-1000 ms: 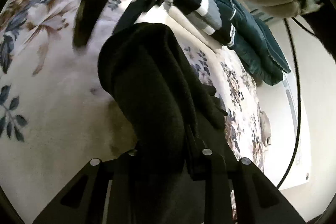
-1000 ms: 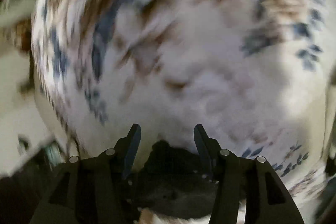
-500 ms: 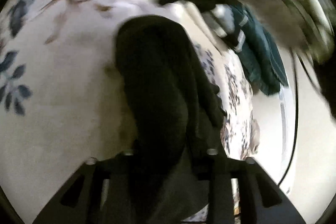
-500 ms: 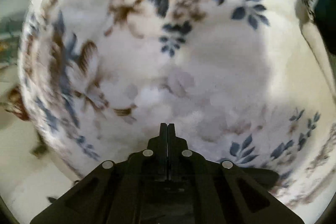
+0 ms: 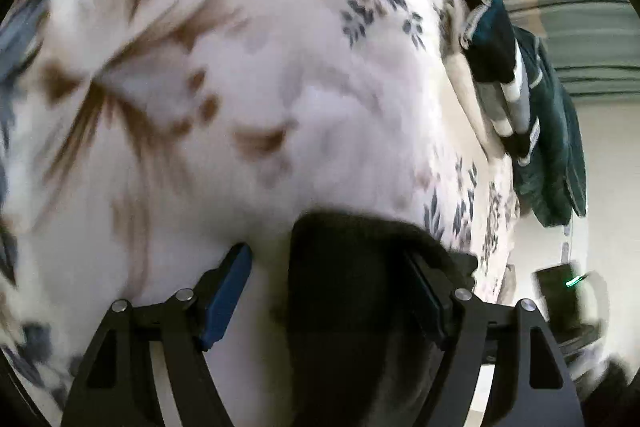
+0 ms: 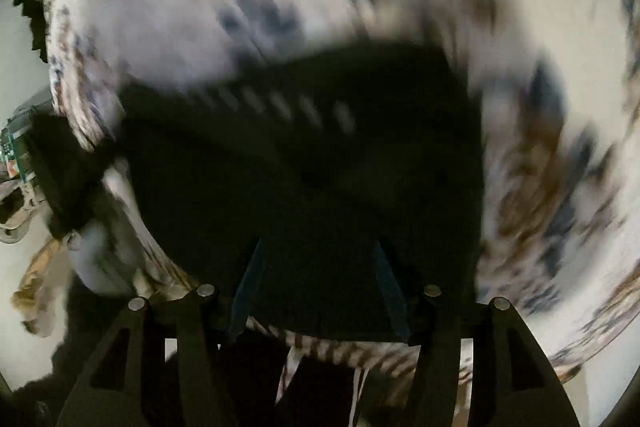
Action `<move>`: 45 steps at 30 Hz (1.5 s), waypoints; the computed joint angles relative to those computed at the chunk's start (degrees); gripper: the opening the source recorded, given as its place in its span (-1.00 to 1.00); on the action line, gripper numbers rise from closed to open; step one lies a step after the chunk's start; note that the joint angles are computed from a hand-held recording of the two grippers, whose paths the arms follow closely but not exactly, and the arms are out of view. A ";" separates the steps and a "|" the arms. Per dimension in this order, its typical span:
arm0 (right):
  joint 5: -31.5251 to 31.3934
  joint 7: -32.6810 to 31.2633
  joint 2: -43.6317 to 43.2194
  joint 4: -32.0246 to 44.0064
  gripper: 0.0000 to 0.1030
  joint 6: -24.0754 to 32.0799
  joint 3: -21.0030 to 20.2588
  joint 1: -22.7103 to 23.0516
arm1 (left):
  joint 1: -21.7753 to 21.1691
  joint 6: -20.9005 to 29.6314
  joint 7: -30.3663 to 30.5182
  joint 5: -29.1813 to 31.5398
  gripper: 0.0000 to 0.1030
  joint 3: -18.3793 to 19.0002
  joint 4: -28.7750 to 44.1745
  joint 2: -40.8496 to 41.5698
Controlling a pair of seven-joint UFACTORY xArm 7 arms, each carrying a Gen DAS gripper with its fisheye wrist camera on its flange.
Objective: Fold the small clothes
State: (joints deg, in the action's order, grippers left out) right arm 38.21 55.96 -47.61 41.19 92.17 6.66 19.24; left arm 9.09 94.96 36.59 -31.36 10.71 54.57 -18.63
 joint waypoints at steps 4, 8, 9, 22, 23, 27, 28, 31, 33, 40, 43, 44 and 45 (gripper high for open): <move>-9.92 9.39 -12.13 -7.17 0.11 -6.55 3.69 -7.38 | 0.38 -2.08 0.23 3.93 0.42 -0.48 2.12 -2.54; -18.97 17.07 -21.62 -4.67 0.12 -4.25 3.17 -11.43 | 2.33 -8.10 4.34 16.16 0.42 -0.16 -0.11 -8.18; -18.38 16.74 -23.18 -4.20 0.12 -3.54 2.06 -10.53 | 2.96 -9.68 5.58 18.98 0.42 0.32 -1.65 -9.64; 0.38 17.45 -37.62 -18.54 0.13 -8.14 13.29 -0.52 | 6.07 -26.74 7.49 29.65 1.00 0.05 -22.49 -25.09; -0.43 16.76 -35.27 -17.61 0.00 -9.15 14.86 -0.12 | 5.78 -26.08 6.87 29.70 1.00 0.06 -22.05 -24.75; -5.39 17.39 -28.03 -13.01 -0.85 -10.66 17.09 0.46 | 4.59 -21.75 5.18 31.12 1.00 -0.62 -16.91 -21.27; -7.25 18.01 -26.87 -11.37 -0.86 -10.02 16.81 0.46 | 4.63 -20.83 4.61 31.43 1.00 -0.67 -15.75 -21.43; -13.51 19.92 -25.11 -5.98 -0.90 -6.30 15.18 0.62 | 4.01 -18.18 4.67 30.13 1.00 0.84 -11.42 -22.88; -17.29 20.48 -25.58 -3.39 -0.90 -1.98 13.59 0.51 | 3.59 -15.10 4.81 28.92 1.00 1.89 -9.24 -24.57; -11.75 20.84 -40.19 -14.59 -0.82 2.29 3.54 -1.66 | 2.28 -9.18 3.66 29.04 1.00 0.07 -11.94 -31.80; -10.38 23.59 -44.74 -13.49 -0.15 6.92 2.05 -4.38 | 1.81 -5.83 1.47 28.56 1.00 0.32 -12.68 -33.30; -9.68 24.13 -46.05 -13.12 0.10 8.19 2.27 -5.04 | 1.65 -5.10 0.91 28.32 1.00 0.40 -13.03 -33.99; -7.94 25.78 -47.79 -12.80 0.19 10.56 2.49 -5.52 | 1.47 -4.53 0.48 28.29 1.00 0.50 -13.34 -34.24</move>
State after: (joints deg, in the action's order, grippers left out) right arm 30.26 81.74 -95.40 28.39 102.73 9.15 13.72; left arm 10.56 90.43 37.07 -3.07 11.20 41.23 -52.87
